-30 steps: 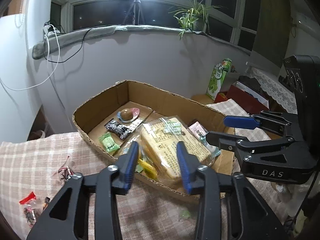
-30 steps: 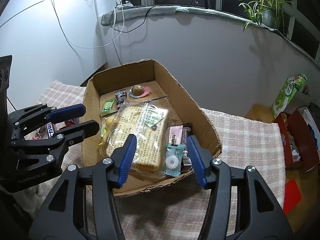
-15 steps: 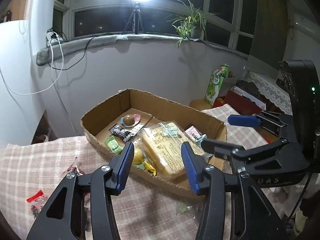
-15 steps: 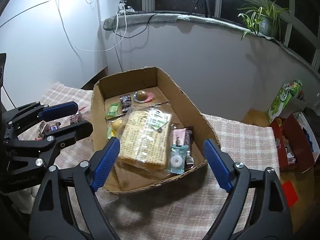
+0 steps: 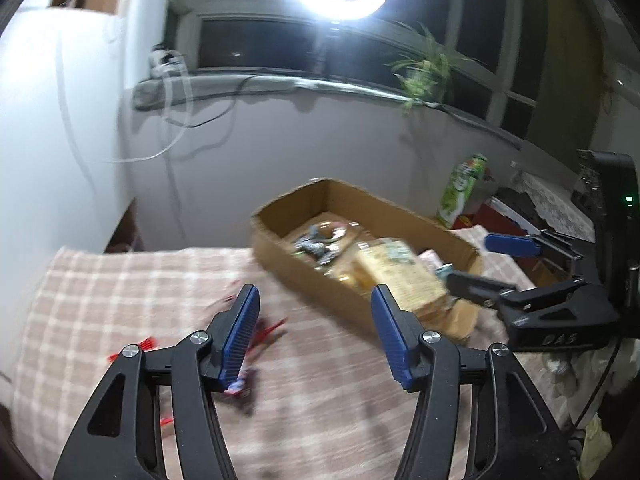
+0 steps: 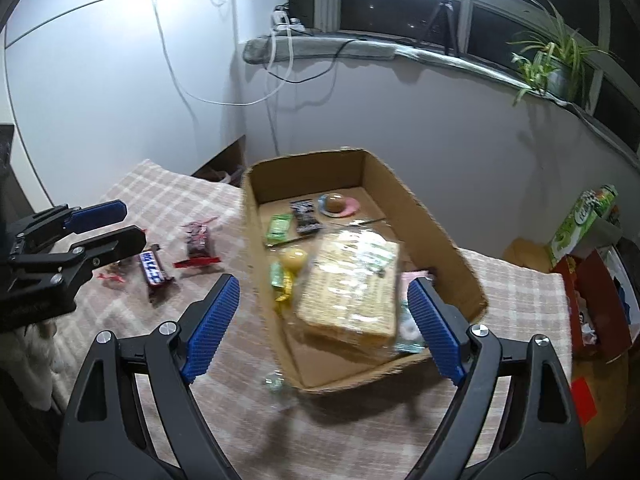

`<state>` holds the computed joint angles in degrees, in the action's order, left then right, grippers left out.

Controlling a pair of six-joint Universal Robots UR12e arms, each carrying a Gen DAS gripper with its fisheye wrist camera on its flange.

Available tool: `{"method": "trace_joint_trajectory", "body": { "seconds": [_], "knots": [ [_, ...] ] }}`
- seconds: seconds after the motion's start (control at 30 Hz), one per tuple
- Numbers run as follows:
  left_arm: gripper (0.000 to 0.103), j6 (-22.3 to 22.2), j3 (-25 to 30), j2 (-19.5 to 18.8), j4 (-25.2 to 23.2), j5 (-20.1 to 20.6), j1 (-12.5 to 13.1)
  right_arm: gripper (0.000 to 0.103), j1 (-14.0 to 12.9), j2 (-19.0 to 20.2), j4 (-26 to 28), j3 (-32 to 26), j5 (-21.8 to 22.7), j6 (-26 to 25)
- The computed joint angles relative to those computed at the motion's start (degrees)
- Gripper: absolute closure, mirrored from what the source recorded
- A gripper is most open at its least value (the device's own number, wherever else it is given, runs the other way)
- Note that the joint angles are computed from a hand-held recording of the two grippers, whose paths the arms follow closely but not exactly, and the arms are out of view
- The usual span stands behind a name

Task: Organize snacks
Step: 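Move both open tools back over the remaining snacks, then grasp the red-wrapped nut candy with the left tool while the right tool grasps a Snickers bar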

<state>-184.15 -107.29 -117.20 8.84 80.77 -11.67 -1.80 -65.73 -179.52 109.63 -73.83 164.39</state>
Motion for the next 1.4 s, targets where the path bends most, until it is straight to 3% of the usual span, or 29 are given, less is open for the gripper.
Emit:
{"method": "trace_joint_trajectory", "body": {
  "seconds": [0.43, 0.73, 0.87, 1.0, 1.1, 1.4],
  "knots": [
    [0.046, -6.5, -6.0, 1.4, 0.6, 2.3, 6.4, 0.015, 3.0, 1.3, 3.6, -1.1, 4.4, -2.3],
    [0.046, -5.9, -7.6, 1.6, -0.2, 0.7, 7.5, 0.015, 6.5, 3.7, 8.5, -3.9, 6.5, -8.0],
    [0.046, -5.1, -7.6, 1.5, -0.4, 0.0, 7.6, 0.029, 8.0, 5.0, 11.7, -5.8, 6.2, -10.8],
    [0.046, -5.1, -7.4, 1.1, -1.1, -1.1, 7.9, 0.035, 9.2, 6.4, 13.6, -7.6, 5.3, -12.5],
    [0.05, -5.1, -7.0, 0.7, -2.0, -2.2, 8.1, 0.052, 9.7, 7.3, 15.8, -8.9, 4.7, -13.9],
    [0.055, -5.5, -6.0, -0.1, -4.5, -3.8, 8.5, 0.053, 10.6, 9.3, 17.5, -11.0, 3.8, -14.9]
  ]
}}
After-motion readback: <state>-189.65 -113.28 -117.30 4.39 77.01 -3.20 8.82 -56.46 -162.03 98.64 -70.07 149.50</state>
